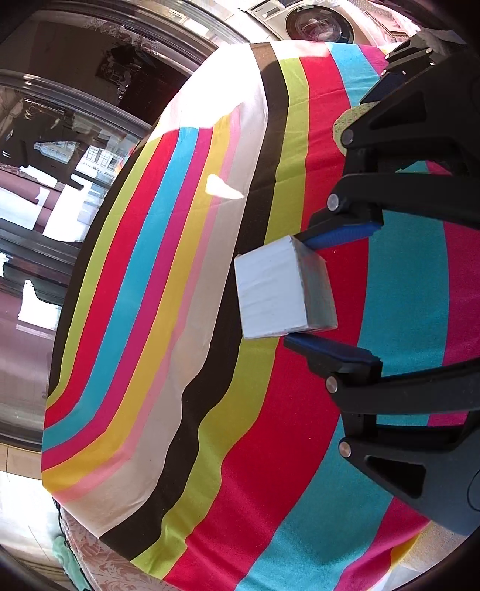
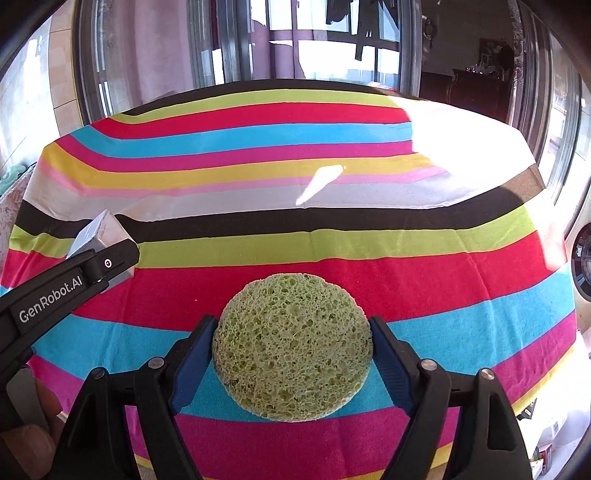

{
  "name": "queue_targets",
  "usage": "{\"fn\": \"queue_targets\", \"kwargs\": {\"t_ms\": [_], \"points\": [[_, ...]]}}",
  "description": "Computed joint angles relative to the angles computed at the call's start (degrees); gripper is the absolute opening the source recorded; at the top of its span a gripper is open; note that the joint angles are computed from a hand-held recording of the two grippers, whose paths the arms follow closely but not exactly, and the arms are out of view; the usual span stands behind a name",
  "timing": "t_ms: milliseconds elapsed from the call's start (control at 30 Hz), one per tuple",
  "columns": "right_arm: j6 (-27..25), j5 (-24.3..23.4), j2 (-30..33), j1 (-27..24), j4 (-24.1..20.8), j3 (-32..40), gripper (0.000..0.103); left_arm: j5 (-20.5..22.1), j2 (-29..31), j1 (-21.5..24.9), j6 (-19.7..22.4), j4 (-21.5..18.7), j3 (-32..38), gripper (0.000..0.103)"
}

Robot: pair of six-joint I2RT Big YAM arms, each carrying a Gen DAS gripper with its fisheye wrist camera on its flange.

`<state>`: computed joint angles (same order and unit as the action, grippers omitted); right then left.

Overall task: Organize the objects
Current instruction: 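Carry the cube box with the left tool while the right tool carries the sponge to the storage box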

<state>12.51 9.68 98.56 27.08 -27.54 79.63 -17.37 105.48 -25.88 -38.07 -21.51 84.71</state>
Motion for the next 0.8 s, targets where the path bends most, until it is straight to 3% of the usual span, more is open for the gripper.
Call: {"fn": "queue_targets", "kwargs": {"t_ms": [433, 800], "points": [[2.54, 1.14, -9.35, -3.09, -0.7, -8.73, 0.082, -0.42, 0.84, -5.21, 7.72, -1.49, 2.92, 0.05], [3.11, 1.29, -16.84, -7.22, -2.79, -15.99, 0.082, 2.2, 1.9, -10.69, 13.24, -3.69, 6.29, 0.05]]}}
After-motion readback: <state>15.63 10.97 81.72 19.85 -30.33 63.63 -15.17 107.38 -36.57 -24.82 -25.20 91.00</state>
